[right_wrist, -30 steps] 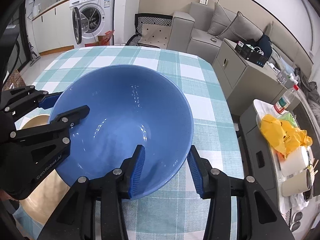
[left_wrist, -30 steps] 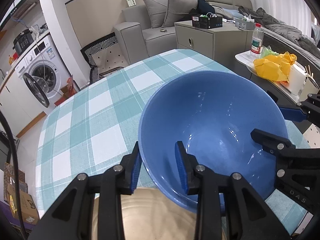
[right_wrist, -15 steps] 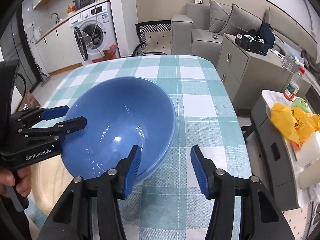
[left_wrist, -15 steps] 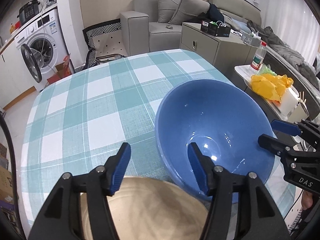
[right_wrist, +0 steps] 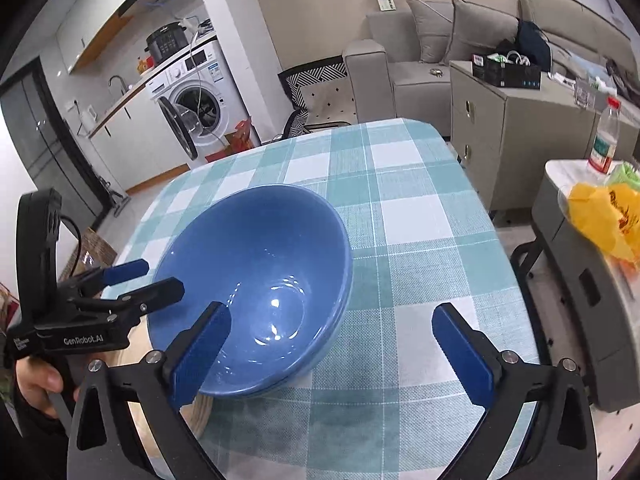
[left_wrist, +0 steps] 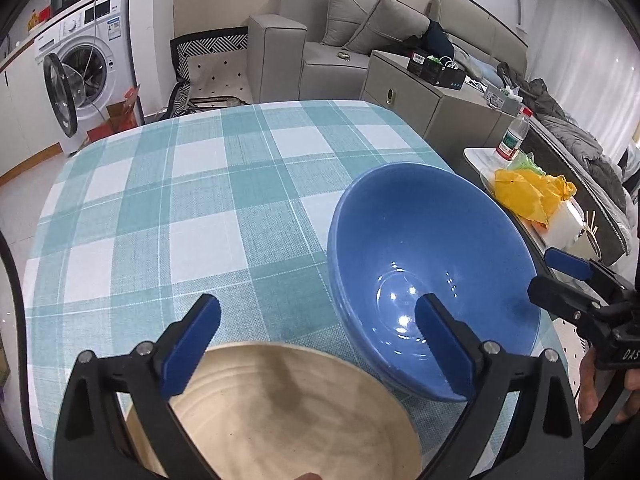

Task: Organize plates and bowls
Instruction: 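Close the left gripper on the bowl rim while the right gripper closes on the opposite rim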

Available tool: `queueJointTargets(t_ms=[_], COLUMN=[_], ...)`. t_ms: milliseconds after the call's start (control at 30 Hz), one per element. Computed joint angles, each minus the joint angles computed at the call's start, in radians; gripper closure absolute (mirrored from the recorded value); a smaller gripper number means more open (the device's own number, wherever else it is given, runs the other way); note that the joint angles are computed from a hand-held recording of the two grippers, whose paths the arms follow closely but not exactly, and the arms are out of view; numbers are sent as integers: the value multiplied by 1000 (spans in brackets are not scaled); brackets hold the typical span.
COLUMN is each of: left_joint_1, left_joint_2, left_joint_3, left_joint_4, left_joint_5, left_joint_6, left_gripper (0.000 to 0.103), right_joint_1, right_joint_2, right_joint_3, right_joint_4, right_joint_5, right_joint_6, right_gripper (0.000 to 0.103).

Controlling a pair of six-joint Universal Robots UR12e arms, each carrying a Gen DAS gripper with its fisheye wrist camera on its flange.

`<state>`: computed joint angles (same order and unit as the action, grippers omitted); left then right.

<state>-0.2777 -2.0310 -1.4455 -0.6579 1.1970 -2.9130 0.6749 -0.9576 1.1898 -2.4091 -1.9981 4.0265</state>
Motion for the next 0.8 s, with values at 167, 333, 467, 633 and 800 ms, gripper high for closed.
queueJointTargets(t_ms=[167,333,467,633,800], left_joint_1=[1,1,-1,-3,-6], left_joint_2=[-8,-16,-19,-21,-27], left_joint_3=[7,13,16,19,26], left_joint_4=[-18,-32,-34,-40,-44], left_joint_5=[-15,-36,-37,-34,-18], left_joint_6=[-8,-8,-9,-9,-29], left_gripper=[3,0,0,0,0], right_joint_1=[-15,-21,-26,-29,-31], right_joint_2=[-3,1,7,14,15], right_joint_3=[31,41,44,33,31], right_joint_4=[-64,-95,-121,-95,-81], right_joint_5=[55,80,110,115,116], right_joint_6=[33,46,43,55,65], right_gripper=[0,0,0,0,0])
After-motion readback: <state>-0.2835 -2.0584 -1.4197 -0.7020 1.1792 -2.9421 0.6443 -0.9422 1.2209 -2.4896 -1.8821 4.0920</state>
